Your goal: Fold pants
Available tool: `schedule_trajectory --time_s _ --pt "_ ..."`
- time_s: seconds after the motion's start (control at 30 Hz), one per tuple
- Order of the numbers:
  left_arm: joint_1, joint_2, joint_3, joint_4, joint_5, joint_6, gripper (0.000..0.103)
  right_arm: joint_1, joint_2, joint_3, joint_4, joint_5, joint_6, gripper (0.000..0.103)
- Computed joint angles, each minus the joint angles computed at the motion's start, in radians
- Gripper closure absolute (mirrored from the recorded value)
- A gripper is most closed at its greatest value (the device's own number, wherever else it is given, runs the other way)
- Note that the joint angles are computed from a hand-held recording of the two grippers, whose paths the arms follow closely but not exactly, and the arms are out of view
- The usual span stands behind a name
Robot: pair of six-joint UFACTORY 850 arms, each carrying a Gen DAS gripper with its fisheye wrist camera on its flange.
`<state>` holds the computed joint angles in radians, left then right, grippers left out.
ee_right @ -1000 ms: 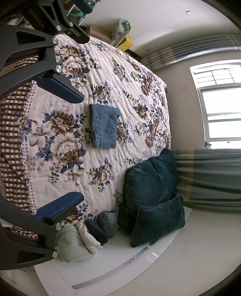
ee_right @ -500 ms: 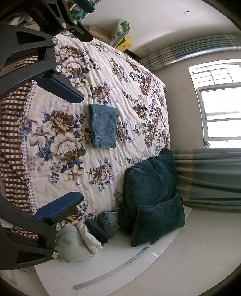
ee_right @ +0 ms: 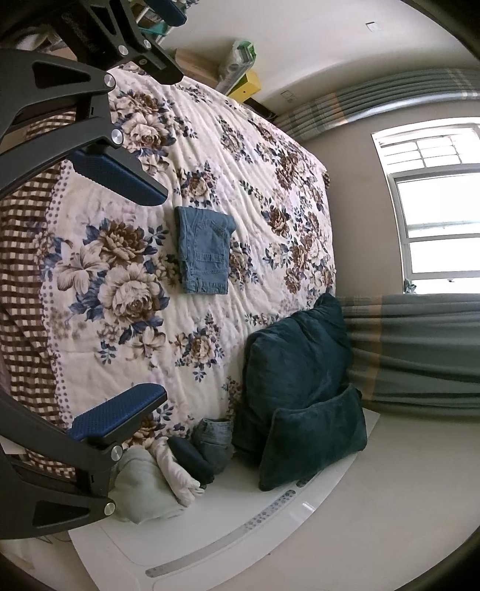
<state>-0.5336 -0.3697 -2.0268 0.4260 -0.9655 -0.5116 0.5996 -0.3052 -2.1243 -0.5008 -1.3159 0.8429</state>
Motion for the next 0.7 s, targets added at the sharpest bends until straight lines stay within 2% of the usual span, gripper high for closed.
schedule_trajectory --time_s 0.7 --pt "-0.006 -0.009 -0.023 0.013 0.005 -0.017 0.000 0.002 -0.026 -0.062 -0.016 -0.013 -0.018 0.004"
